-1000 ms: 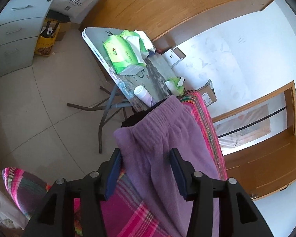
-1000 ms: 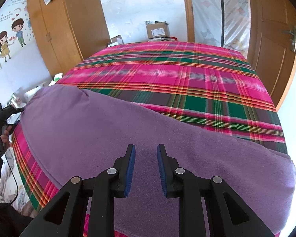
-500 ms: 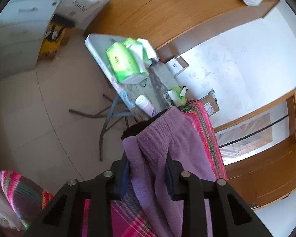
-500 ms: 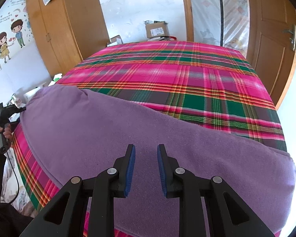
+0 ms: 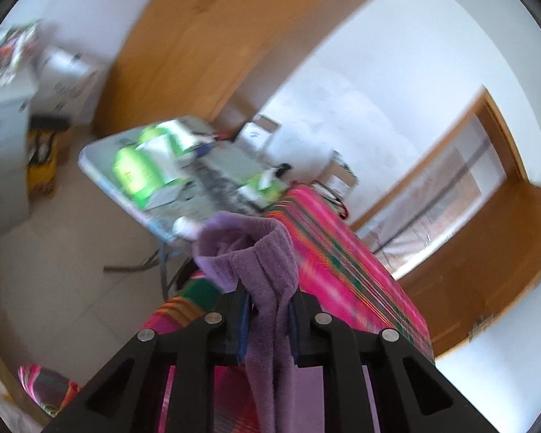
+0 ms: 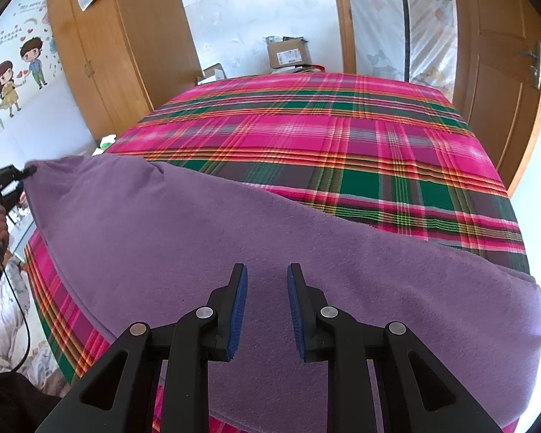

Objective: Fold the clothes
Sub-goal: 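Fold the held waistband over onto the pants with the left gripper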

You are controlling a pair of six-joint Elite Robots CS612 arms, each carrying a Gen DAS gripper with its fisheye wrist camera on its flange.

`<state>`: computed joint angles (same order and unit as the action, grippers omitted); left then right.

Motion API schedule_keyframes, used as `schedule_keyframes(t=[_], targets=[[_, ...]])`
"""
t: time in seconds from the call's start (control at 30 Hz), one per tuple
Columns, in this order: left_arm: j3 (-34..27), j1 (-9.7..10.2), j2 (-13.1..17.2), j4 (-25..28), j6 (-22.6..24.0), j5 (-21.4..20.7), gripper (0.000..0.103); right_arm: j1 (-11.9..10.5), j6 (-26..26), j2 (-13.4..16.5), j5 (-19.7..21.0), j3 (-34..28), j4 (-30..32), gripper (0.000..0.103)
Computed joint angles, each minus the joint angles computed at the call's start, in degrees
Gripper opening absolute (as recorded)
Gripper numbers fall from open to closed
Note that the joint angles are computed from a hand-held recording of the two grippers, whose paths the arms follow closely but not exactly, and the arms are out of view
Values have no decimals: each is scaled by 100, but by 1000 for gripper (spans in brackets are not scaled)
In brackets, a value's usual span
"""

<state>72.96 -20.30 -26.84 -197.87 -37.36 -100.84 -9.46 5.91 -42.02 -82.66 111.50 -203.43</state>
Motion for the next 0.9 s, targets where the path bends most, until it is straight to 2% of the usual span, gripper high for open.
schedule_keyframes(t=[0.2, 0.33, 0.4, 0.53, 0.63, 0.7, 0.8, 0.9], targets=[[78, -255, -215, -67, 1134, -331, 17, -18, 55, 3, 38, 29, -59, 23], [156, -464, -333, -109, 1888, -797, 17, -21, 132, 0, 56, 58, -111, 24], [199, -578, -379, 5, 2319, -1159, 17, -29, 157, -2, 71, 76, -141, 24], [293, -901, -432, 761, 3585, -1722, 17, -52, 225, -7, 105, 116, -212, 24], [288, -1103, -397, 1565, 4409, -1895, 17, -63, 247, -14, 117, 147, -257, 24], [226, -1236, -345, 2276, 4903, -1855, 17, -74, 254, -22, 133, 165, -271, 24], [370, -1400, -391, 2680, 5337, -1427, 17, -86, 242, -43, 164, 187, -281, 24], [483, -1346, -433, 2546, 5313, -1535, 18, -101, 232, -57, 220, 189, -310, 24]])
